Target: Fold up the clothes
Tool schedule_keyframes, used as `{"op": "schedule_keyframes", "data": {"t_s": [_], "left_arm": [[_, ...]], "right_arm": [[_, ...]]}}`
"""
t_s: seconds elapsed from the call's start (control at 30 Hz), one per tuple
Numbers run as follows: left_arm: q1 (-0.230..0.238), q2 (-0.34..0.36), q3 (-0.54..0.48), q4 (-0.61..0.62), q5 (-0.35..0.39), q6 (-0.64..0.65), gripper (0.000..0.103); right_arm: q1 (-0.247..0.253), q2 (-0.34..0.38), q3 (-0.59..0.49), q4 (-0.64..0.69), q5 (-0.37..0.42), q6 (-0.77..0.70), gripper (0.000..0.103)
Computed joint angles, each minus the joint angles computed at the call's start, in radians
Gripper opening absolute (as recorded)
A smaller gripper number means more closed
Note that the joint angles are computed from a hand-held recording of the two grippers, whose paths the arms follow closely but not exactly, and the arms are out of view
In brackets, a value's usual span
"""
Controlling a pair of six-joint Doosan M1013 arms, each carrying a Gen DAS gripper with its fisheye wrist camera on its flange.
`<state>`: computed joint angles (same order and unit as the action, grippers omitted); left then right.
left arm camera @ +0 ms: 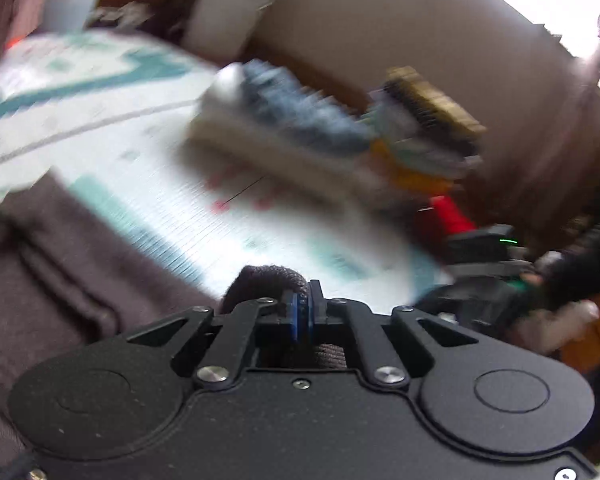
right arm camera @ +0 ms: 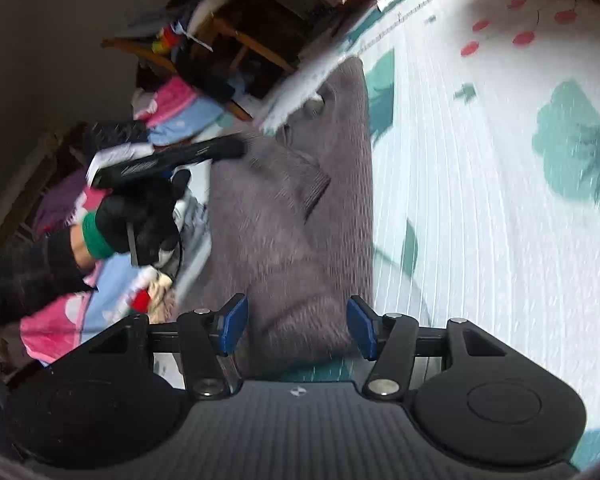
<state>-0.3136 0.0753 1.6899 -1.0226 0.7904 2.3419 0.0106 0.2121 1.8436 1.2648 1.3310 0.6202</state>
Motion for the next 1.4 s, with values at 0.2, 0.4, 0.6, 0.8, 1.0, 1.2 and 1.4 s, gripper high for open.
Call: {"op": "schedule_keyframes", "data": {"t_s": [0.2, 0.4, 0.6, 0.8, 1.0, 1.2, 1.4], "left_arm": [[0.008, -0.022, 0.013, -0.096, 0.055, 0.096, 0.002], [-0.001, -0.022, 0.019, -0.075, 0.044, 0.059, 0.002], [-0.043, 0.000, -0.011, 0.244, -0.075, -0.314, 0.003], [-0.118, 0.084, -0.062, 0.601, -0.118, -0.679, 0.024], [-0.051, 0.022, -0.019, 0.396, -0.147, -0.498, 0.050], [-0.014, 0.007, -0.006, 0.414, -0.044, -0.335, 0.050], [-0.013, 0.054, -0.026, 0.344, 0.031, -0.198, 0.049]], "right_arm": [[0.036, 0.088, -0.067, 0.031, 0.082, 0.019, 0.060], [0.053, 0.137, -0.125, -0.017, 0.220, 0.033, 0.029], [0.005, 0.016, 0.016, 0.064, 0.058, 0.017, 0.019], [0.034, -0.061, 0.069, -0.019, -0.156, 0.104, 0.027], [0.039, -0.100, 0.065, -0.087, -0.271, 0.115, 0.037], [0.089, -0.141, 0.068, -0.029, -0.436, -0.141, 0.038], [0.168, -0.105, 0.024, -0.116, -0.442, -0.169, 0.036]]}}
